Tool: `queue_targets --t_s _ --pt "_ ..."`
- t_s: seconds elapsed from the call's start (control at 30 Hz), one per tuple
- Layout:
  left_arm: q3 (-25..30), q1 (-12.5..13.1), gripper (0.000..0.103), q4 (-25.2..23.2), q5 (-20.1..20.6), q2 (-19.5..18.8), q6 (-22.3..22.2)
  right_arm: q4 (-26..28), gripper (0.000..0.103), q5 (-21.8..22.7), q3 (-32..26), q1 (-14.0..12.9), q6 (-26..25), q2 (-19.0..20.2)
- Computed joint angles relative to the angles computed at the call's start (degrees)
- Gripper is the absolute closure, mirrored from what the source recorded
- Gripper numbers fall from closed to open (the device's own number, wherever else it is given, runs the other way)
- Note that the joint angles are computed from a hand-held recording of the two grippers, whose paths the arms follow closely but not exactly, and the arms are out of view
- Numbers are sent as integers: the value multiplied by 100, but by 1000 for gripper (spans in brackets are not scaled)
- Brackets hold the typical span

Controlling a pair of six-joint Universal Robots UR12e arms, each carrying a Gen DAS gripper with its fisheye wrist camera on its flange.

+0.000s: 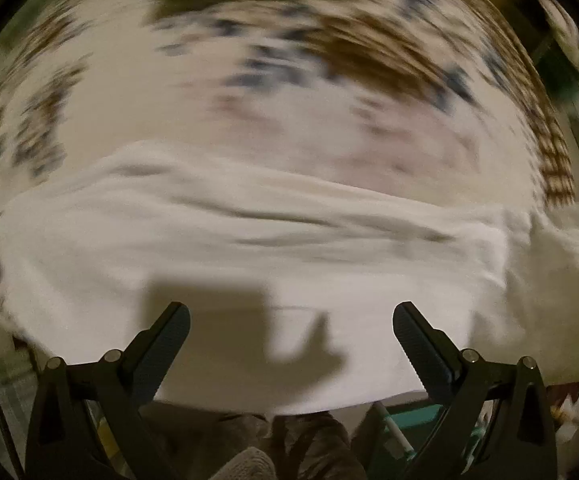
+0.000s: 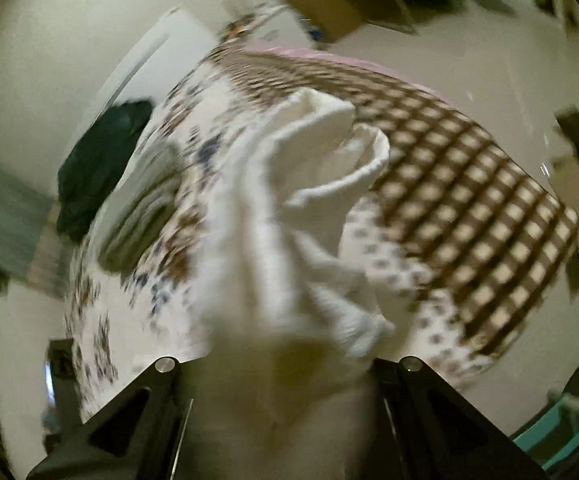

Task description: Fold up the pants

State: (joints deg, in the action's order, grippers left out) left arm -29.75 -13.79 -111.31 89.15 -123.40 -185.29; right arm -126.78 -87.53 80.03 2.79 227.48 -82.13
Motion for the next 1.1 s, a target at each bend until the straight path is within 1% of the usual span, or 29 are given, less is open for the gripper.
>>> queue_targets --t_s 0.07,0.1,0.2,0.23,0.27,0.3,0.4,0.43,0.47,0.5,0.53,0.57,0.6,0.63,0.67,0.7,0.73,0.77,0.8,0.83,0.87,0.93,0.97,1.03,1.07,1.1 --pt "-16 243 0 -10 35 81 -116 208 95 -145 -431 272 -283 267" --pt "-114 358 0 31 66 155 -173 308 95 -196 -527 393 -402 315" --pt "-474 694 0 224 181 424 -364 696 95 -155 -1067 803 -643 731" --pt "-491 768 0 254 220 422 -381 860 95 -143 -1311 956 -775 935" --pt "-615 878 0 317 288 493 -402 1059 95 -181 -1596 1139 -990 1182" --pt "-751 986 0 383 329 565 -412 1208 95 -168 -1780 1266 -1125 1352" --pt "-1048 1218 0 457 398 708 -423 1514 95 -98 -2209 1595 -1507 1803" --pt "-1133 1264 0 498 400 733 -445 1699 95 -16 -2407 1728 -1700 2002" --pt "-1253 1335 0 557 417 781 -427 1813 95 35 -2516 1804 -1755 2113" --pt "-1286 1382 0 563 431 803 -393 2052 95 58 -2692 1905 -1910 2272" --pt "-1347 1406 0 604 423 822 -403 2251 90 95 -2833 1938 -2024 2383" --pt "-1400 1462 0 642 367 842 -408 2639 86 162 -3106 1995 -2117 2557" --pt "-1403 1498 0 664 315 833 -422 2842 72 217 -3264 2015 -2160 2654" --pt "-1410 1536 0 688 236 836 -426 2838 55 512 -3306 2014 -2253 2679" --pt "-1406 1560 0 707 157 829 -428 2775 42 848 -3294 1970 -2312 2670" --pt "-1380 1583 0 709 48 811 -423 2711 26 1171 -3248 1934 -2324 2637" --pt "-1361 1599 0 705 -34 799 -415 2570 25 1479 -3119 1885 -2251 2546" --pt "-1330 1608 0 716 -190 780 -406 2285 25 1846 -2873 1805 -2096 2388" --pt "-1302 1605 0 730 -344 758 -375 2082 25 2027 -2663 1740 -1924 2242" --pt "-1278 1594 0 738 -470 735 -327 1942 25 2078 -2433 1661 -1671 2060" --pt "-1233 1567 0 722 -684 684 -220 1896 25 2009 -2240 1596 -1442 1900" --pt "-1188 1500 0 657 -947 598 -32 2119 25 1699 -2057 1483 -1091 1695" --pt "-1201 1436 0 650 -1019 551 95 2249 25 1480 -1854 1391 -825 1524" --pt "-1169 1275 1 516 -910 413 277 2553 25 1224 -1691 1265 -588 1387" --pt "-1163 1221 9 461 -886 364 356 2684 25 1127 -1560 1175 -418 1301" --pt "-1163 1165 28 405 -885 317 479 2837 25 1084 -1499 1093 -343 1261"
